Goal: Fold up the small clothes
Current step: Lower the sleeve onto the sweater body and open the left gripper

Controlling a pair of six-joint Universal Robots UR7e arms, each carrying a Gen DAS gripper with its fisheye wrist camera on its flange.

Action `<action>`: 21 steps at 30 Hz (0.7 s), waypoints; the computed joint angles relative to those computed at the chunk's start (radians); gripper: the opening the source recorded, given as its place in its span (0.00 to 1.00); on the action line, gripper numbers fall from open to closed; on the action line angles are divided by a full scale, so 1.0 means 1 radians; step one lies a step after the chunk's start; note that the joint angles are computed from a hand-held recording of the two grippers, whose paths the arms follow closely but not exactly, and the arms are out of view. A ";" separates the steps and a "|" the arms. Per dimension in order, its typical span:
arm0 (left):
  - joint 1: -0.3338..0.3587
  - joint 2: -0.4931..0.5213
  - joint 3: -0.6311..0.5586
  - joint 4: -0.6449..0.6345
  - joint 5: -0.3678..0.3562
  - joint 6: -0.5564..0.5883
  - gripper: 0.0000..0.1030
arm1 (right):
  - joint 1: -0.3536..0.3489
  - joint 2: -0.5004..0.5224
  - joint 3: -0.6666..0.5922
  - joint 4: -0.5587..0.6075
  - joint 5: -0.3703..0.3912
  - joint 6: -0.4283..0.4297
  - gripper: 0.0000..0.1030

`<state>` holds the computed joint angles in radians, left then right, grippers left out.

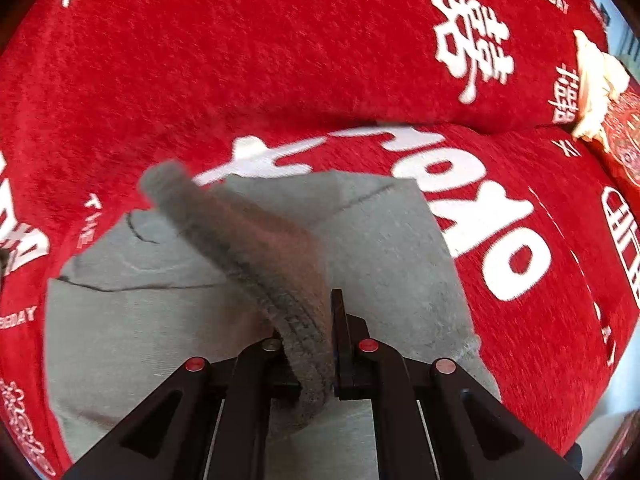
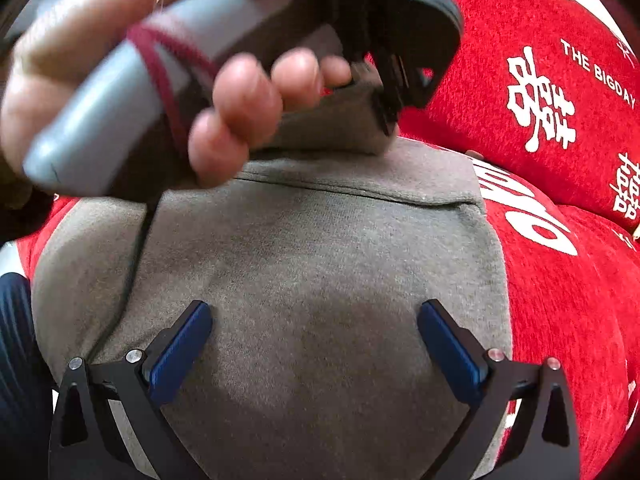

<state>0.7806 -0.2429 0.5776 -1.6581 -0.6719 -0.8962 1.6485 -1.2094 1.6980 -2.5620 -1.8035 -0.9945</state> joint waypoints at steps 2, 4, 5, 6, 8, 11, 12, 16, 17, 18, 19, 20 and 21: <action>0.001 0.000 0.023 -0.050 -0.018 0.034 0.08 | -0.002 -0.003 0.003 -0.001 0.004 -0.003 1.00; 0.000 0.010 0.021 -0.061 -0.022 0.054 0.08 | -0.005 -0.007 0.008 -0.003 0.010 -0.006 1.00; -0.001 0.019 0.013 -0.058 -0.024 0.063 0.08 | -0.006 -0.010 0.011 -0.004 0.013 -0.008 1.00; -0.001 0.022 0.012 -0.065 -0.030 0.075 0.08 | -0.008 -0.013 0.015 -0.007 0.017 -0.010 1.00; -0.001 0.035 0.002 -0.074 -0.040 0.096 0.08 | -0.008 -0.015 0.018 -0.008 0.020 -0.010 1.00; 0.000 0.051 -0.019 -0.054 -0.034 0.096 0.08 | -0.010 -0.018 0.020 -0.006 0.025 -0.012 1.00; 0.000 0.051 -0.015 -0.060 -0.033 0.097 0.08 | -0.010 -0.019 0.022 -0.006 0.027 -0.012 1.00; 0.001 0.041 0.003 -0.093 -0.065 0.123 0.42 | -0.015 -0.025 0.026 -0.004 0.036 -0.015 1.00; 0.000 0.037 0.013 -0.112 -0.076 0.132 0.76 | -0.015 -0.025 0.026 -0.004 0.037 -0.016 1.00; -0.007 0.038 0.014 -0.099 -0.045 0.112 0.84 | -0.015 -0.025 0.026 -0.004 0.037 -0.016 1.00; -0.012 0.036 0.021 -0.100 -0.020 0.114 0.87 | -0.015 -0.025 0.026 -0.004 0.036 -0.015 1.00; -0.013 0.033 0.026 -0.113 -0.026 0.132 0.87 | -0.015 -0.025 0.027 -0.004 0.036 -0.015 1.00; -0.012 0.026 0.035 -0.131 -0.048 0.145 0.87 | -0.015 -0.024 0.026 -0.005 0.034 -0.015 1.00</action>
